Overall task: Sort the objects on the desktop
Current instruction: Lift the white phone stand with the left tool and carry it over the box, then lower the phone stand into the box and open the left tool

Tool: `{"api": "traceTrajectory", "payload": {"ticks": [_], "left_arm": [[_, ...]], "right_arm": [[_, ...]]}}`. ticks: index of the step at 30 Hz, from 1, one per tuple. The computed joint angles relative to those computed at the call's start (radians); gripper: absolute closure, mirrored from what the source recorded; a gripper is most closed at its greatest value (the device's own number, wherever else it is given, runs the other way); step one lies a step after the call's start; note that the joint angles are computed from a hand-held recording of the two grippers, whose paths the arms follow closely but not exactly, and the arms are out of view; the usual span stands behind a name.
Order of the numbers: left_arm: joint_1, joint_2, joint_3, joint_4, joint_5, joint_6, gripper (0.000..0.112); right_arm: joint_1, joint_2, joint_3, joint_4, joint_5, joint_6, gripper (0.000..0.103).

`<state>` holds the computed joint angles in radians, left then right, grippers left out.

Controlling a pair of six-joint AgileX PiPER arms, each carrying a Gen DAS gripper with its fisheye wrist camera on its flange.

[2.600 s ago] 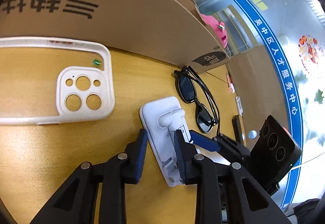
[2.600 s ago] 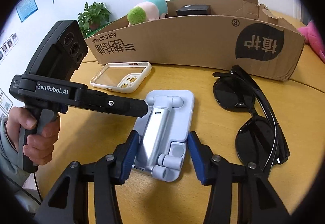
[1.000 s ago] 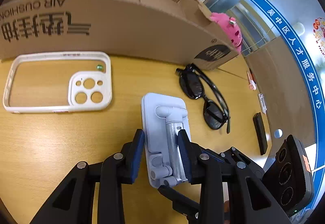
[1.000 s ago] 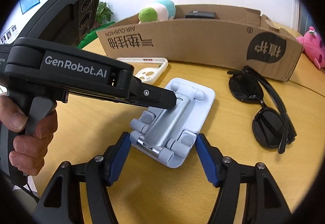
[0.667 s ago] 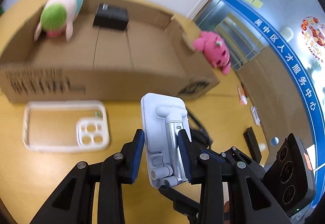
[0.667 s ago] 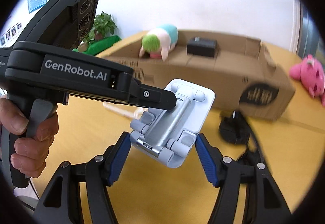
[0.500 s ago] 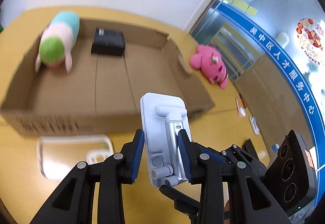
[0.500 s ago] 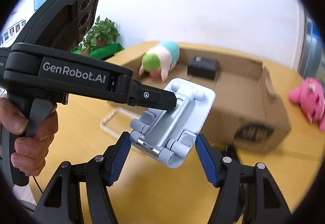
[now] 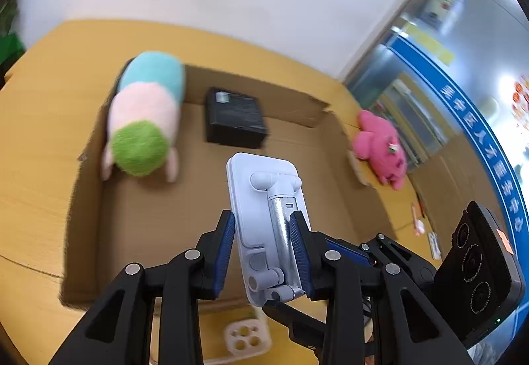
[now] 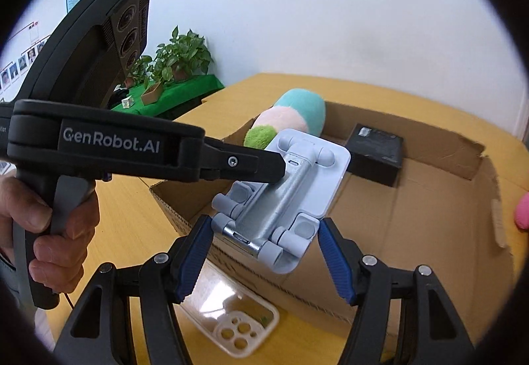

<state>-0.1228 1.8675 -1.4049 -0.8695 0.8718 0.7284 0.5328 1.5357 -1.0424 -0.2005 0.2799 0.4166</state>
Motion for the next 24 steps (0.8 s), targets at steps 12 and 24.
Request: {"api": "traceTrajectory", "payload": {"ticks": [12, 24], "left_arm": [[0.061, 0.271, -0.261, 0.179, 0.105, -0.220, 0.077], [-0.037, 0.307, -0.295, 0.456, 0.069, -0.347, 0.072]], "right_arm": [[-0.102, 0.362, -0.374, 0.612, 0.284, -0.518, 0.039], [-0.142, 0.513, -0.519, 0.717, 0.469, -0.504, 0.042]]}}
